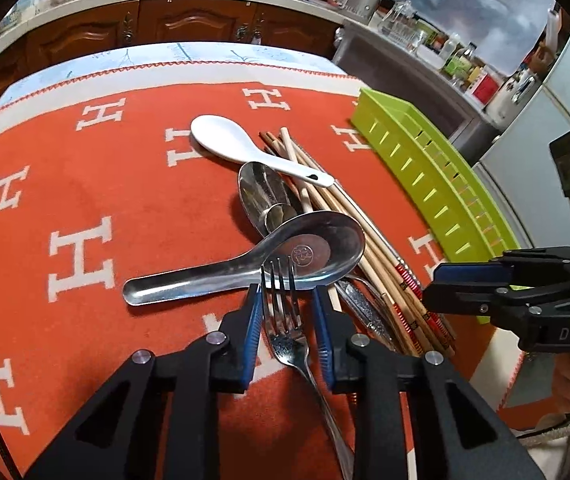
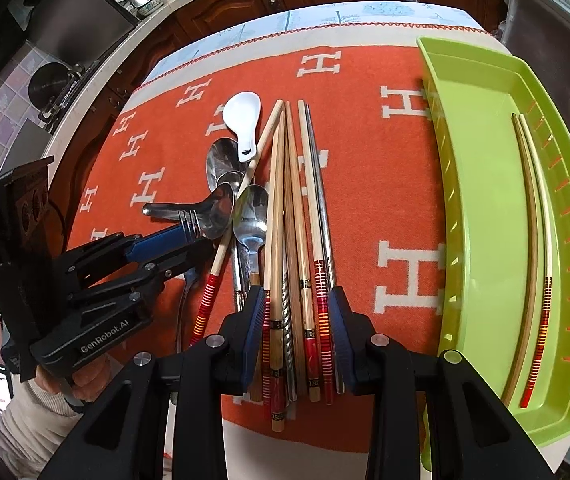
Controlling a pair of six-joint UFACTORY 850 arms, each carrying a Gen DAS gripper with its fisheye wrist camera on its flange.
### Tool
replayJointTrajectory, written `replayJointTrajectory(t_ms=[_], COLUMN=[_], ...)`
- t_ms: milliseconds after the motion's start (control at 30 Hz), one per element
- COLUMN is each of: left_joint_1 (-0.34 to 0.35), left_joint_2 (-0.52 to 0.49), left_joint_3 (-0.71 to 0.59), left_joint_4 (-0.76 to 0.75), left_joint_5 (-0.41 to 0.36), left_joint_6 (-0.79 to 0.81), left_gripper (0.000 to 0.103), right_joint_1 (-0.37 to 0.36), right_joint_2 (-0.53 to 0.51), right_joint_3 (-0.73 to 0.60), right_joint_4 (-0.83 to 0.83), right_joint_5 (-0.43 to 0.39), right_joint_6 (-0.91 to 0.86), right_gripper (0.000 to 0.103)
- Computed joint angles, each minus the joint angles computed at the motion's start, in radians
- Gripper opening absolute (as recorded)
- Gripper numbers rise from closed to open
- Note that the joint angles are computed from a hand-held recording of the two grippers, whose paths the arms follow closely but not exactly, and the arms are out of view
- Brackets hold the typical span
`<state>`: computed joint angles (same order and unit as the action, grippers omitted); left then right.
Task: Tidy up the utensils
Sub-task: 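Lower the left gripper onto the steel fork and close on it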
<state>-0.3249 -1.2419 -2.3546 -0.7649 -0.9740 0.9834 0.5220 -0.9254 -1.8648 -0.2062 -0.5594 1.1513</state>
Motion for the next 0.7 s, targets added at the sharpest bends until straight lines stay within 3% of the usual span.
replayJointTrajectory(t_ms=[167,233,300,400,533,700], left_joint_1=[0.016,0.017,0.019,0.014,0.017,0.015], left_joint_2=[-0.040,-0.048,-0.054,-0.010,0.058,0.124], left_joint_3=[-0.054,-0.064,-0.071,0.000,0.104,0.201], left_joint_4=[-0.046,-0.051,-0.055,-0.051,-0.066,-0.045], left_joint_5=[-0.056,-0.054,-0.059,-0.016,0.025,0.086], left_joint_6=[0.037,0.039,0.034,0.048,0.064,0.044], left_gripper=[0.022,0.014,0.014,0.012,0.003,0.002], right_joint_1=[0.002,0.003,0.004,0.005,0.005,0.005], right_joint_2=[-0.002,-0.005,-0.007,-0.012,-0.014,-0.020], right_joint_3=[-0.005,-0.011,-0.015,-0.023,-0.027,-0.035], right_joint_4=[-0.009,-0.009,-0.010,-0.008,0.003,0.052], right_joint_5=[-0.009,-0.013,-0.016,-0.015,-0.001,0.038], right_joint_6=[0.008,0.008,0.008,0.003,-0.009,-0.059], right_gripper=[0.033,0.033,0.033,0.033,0.033,0.033])
